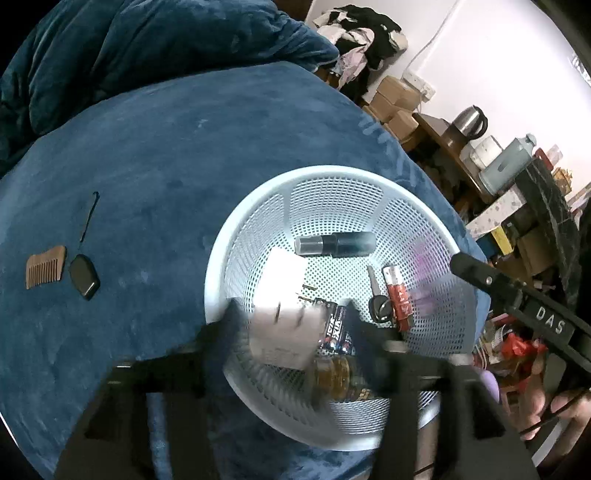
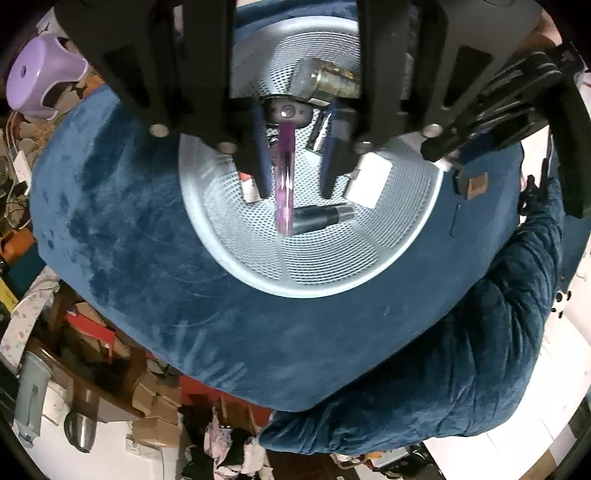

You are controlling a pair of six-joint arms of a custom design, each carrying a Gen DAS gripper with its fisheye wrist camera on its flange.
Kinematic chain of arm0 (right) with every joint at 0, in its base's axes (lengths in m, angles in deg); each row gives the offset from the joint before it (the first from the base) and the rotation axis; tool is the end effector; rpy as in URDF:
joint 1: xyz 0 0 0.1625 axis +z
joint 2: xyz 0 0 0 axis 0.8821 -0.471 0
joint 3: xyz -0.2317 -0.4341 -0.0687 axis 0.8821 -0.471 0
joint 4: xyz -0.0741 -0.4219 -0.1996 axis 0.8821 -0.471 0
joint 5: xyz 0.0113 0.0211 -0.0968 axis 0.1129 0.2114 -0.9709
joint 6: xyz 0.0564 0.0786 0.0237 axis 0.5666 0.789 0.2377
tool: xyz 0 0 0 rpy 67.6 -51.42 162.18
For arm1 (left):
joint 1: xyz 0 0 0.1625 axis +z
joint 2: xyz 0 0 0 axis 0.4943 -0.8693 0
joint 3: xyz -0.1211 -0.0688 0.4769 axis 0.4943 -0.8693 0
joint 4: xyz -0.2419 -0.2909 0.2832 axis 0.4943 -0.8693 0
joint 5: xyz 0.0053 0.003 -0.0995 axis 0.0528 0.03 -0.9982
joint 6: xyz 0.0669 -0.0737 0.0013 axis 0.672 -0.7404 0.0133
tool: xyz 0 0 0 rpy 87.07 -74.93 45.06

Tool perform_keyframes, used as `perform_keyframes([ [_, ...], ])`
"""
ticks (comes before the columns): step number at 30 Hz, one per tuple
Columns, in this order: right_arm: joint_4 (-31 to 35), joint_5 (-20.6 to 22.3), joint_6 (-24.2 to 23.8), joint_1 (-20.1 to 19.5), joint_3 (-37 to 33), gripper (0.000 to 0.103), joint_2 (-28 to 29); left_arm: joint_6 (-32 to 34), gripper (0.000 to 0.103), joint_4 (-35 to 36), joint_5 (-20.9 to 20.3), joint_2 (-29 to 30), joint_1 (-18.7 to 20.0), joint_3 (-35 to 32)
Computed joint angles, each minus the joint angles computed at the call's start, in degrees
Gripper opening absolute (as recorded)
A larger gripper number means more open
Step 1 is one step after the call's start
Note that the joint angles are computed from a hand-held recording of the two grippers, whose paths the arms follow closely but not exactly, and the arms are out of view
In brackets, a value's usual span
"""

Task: Organize rigid objects
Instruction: 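Open right tool over basket while left tool releases charger into basket, then withdraw both tools from the basket back over the table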

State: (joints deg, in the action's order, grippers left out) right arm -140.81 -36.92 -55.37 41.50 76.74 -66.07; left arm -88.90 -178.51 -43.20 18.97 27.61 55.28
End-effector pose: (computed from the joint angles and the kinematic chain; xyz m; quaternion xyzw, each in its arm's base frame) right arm 0.2566 -0.7132 0.2793 0.0818 -0.9398 0.2402 0.2287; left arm -0.2570 -0.7488 0.2420 0.1003 0.9467 -0.2052 0.2270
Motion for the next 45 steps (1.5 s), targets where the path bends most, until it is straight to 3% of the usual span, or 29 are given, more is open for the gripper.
perform_keyframes([
  [2,-0.93,0.04,0.1,-0.05,0.49,0.057,-0.3,-0.78,0.084,-1.11,0.51,-0.26,0.02,0.25],
  [4,-1.46,-0.31,0.13,0.03,0.94,0.057,-0.59,-1.1,0.085,-1.29,1.62,-0.53,-0.09,0.46],
  [6,-1.11,-0.99,0.47,0.1,1.01,0.062,-0.63,-1.53,0.1,-0.89,3.69,-0.78,-0.38,0.75],
  [7,-0.58,-0.9,0.88,0.06,1.0,0.066,-0.71,-1.57,0.103,-1.34,4.97,-0.92,-0.55,1.11],
  [9,-0.31,-1.05,1.19,0.07,1.13,0.09,-0.82,-1.53,0.103,-2.14,6.92,-1.22,-0.76,1.76],
  [11,-0.77,-1.77,1.26,0.28,1.45,0.101,-0.9,-1.81,0.103,-1.68,7.78,-1.41,-0.71,1.89],
  [45,2.37,-5.28,1.29,2.17,3.66,0.103,-0.8,-3.61,0.103,-0.11,10.58,-5.78,-0.26,5.99],
])
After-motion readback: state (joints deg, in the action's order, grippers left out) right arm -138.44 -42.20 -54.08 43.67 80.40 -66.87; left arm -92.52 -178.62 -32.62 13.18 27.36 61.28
